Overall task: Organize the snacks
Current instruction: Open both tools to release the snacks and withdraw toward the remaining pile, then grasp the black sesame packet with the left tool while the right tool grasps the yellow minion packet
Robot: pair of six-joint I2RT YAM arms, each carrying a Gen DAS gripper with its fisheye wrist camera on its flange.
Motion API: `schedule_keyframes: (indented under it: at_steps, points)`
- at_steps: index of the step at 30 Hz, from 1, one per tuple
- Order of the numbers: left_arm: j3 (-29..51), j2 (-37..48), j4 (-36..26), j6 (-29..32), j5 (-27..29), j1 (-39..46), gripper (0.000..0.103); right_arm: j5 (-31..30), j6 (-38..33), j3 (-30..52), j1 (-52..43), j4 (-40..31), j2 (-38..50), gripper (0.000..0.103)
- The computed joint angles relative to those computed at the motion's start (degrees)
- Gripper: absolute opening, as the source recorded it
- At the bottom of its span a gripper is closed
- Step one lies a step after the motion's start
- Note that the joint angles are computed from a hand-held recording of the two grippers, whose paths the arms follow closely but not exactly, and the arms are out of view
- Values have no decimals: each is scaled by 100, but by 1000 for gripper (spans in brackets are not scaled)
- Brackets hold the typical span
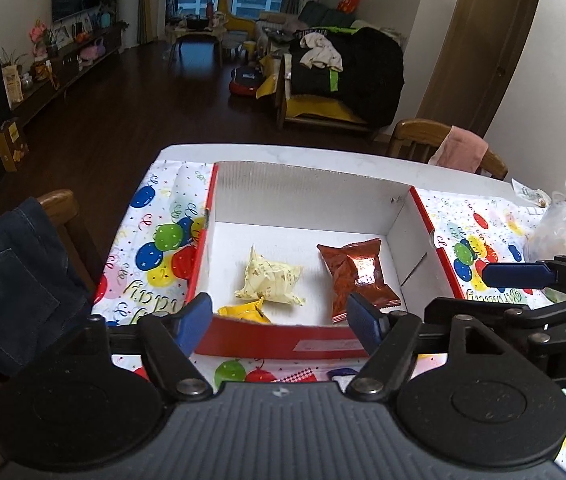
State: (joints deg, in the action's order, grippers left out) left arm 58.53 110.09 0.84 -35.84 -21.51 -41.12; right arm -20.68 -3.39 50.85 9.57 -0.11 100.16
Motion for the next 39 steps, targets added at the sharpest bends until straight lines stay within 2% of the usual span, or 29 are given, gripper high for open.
schedule_keyframes:
  at_steps: [4, 8, 10, 16, 19, 28, 35, 39]
  points:
    - [-463, -343, 230, -41, -176, -151, 81, -87, 112, -321, 25, 75, -271, 93]
    - [-870, -607, 431, -3, -439, -340, 81, -65, 175, -708, 71, 232, -559, 100]
    - [-1086, -734, 569, 22, -585, -453, 83, -33, 238, -905, 99, 330, -683, 101]
    - [-1588, -999, 802, -72, -576, -608, 84, 106, 316, -1412, 191, 538, -961, 102]
    - [-1809, -1044, 842, -182, -517, -638, 84, 324, 324, -1813, 264, 917, -1068, 102]
    - [-2330, -798, 1025, -631, -215, -648, 84, 1083, 210, -2824, 377, 2262, -841, 102]
    - [-2360, -176, 1241, -833, 121, -695, 84, 716, 185, -3095, 91, 2863, -303, 102]
    - [-2301, 231, 1376, -987, 384, -647, 84, 645, 86, -3067, -25, 2932, 106, 101]
